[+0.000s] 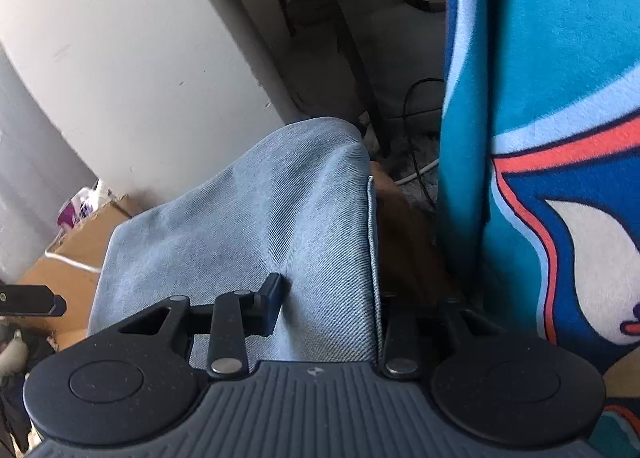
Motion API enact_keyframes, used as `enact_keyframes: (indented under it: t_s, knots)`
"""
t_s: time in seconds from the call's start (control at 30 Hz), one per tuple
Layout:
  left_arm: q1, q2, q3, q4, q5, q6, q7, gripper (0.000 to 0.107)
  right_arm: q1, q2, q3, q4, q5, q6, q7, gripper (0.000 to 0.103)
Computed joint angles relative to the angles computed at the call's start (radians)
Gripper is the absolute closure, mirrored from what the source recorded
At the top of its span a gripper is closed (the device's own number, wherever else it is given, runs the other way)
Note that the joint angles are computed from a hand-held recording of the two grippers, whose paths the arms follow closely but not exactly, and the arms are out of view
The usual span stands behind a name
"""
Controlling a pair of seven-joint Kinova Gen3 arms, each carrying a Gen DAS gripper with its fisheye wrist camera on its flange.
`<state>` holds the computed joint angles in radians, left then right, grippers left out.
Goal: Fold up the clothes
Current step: 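Lower the jeans stack onto the pile and open both tools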
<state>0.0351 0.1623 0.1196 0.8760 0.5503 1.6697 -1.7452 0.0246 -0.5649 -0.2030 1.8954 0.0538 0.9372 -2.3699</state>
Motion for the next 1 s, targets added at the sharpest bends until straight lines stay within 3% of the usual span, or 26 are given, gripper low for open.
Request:
enact_keyframes:
  t_s: [0.13, 0.3, 0.43, 0.6, 0.7, 0.83, 1.0]
  knots:
    - [0.062, 0.023, 0.027, -0.027, -0.038, -0.016, 0.03, 0.053, 0.023, 0.015, -0.044, -0.028, 0.035, 0.037, -0.015, 0.061]
    - [0.14, 0.014, 0.039, 0.073, -0.136, -0.123, -0.023, 0.057, 0.027, 0.01, -0.059, -0.017, 0.062, 0.032, -0.041, 0.052]
    - [0.158, 0.012, 0.035, 0.13, -0.168, -0.183, -0.041, 0.057, 0.008, 0.0, -0.038, -0.001, 0.062, 0.004, -0.025, 0.051]
    - [0.175, 0.018, 0.035, 0.148, -0.204, -0.223, -0.045, 0.055, 0.037, -0.028, -0.076, -0.01, 0.102, 0.003, -0.01, 0.038]
    - [0.175, 0.024, 0.035, 0.147, -0.205, -0.235, -0.041, 0.054, 0.061, -0.037, -0.112, -0.021, 0.138, 0.016, 0.001, 0.038]
    - [0.194, 0.027, 0.041, 0.147, -0.232, -0.256, -0.04, 0.052, 0.029, -0.046, -0.096, -0.027, 0.157, -0.03, 0.066, 0.039]
    - [0.215, 0.027, 0.045, 0.156, -0.256, -0.281, -0.039, 0.048, -0.026, 0.06, -0.047, -0.084, 0.114, 0.041, 0.172, 0.04]
